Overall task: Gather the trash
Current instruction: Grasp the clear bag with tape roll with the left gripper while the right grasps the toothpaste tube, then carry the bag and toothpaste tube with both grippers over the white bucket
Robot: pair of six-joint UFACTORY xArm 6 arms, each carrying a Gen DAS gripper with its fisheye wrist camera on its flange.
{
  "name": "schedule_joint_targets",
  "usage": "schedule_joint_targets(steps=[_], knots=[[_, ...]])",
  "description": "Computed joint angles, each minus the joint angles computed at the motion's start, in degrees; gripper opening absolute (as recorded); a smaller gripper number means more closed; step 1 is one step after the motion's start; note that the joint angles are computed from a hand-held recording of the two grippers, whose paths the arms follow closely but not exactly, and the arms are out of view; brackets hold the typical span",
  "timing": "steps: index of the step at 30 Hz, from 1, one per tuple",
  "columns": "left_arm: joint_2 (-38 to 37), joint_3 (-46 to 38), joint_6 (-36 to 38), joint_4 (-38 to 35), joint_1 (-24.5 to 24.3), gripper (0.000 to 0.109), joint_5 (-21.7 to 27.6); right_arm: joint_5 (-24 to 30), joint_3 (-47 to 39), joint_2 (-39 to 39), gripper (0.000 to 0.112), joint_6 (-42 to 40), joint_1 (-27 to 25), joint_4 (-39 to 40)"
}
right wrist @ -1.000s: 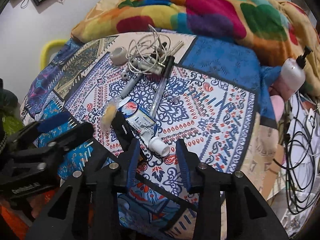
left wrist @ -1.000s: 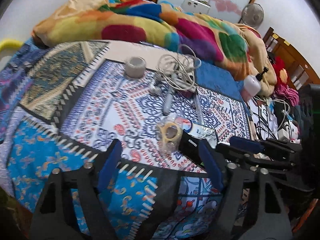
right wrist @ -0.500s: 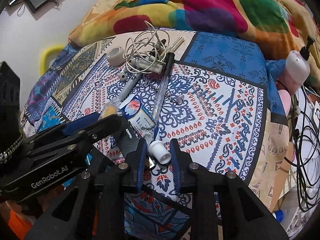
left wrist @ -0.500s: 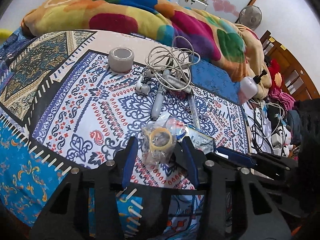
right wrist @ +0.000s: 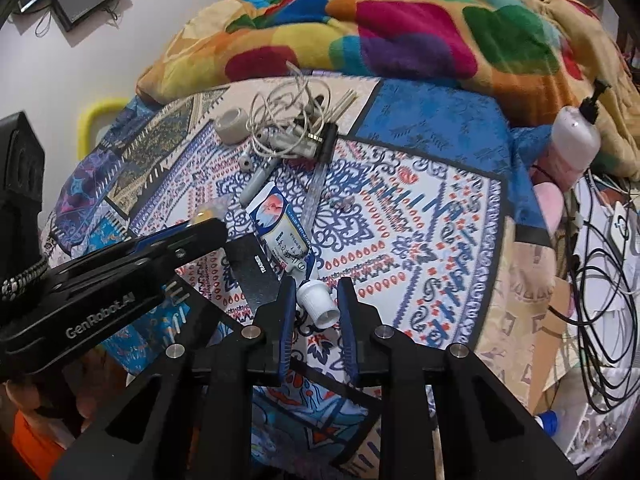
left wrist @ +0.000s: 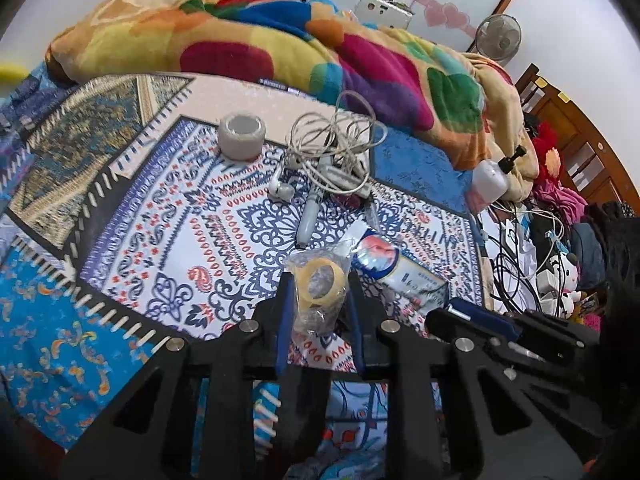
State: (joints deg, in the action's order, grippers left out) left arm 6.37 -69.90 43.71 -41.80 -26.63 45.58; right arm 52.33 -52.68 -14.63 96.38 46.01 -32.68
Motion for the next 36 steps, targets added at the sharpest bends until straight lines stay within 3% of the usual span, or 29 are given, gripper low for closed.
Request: schedule_joint_targets(steps=[11, 18, 26, 36], knots=[[-11.3, 4.2, 1.3, 0.2, 3.2, 0.024, 2.2, 13.5, -9.2, -0.1, 0.019, 1.9, 7.5, -4.6], [-20.0, 7.4, 3.2, -0.7, 8.6, 0.024, 4.4, 21.6, -18.8, 3.4, 0.019, 2.1, 13.2, -8.3], [-28.8, 9.7, 7.2, -2.5, 18.4, 0.024, 9.3, 28.3, -34.0, 12.5, 0.019, -0.3, 19.2, -12.4], [-32.4, 8.9, 13.2, -5.4, 35.1, 0.024, 18.0, 32.6, -53.9, 26.6, 0.019, -5.8, 24.0, -15.0]])
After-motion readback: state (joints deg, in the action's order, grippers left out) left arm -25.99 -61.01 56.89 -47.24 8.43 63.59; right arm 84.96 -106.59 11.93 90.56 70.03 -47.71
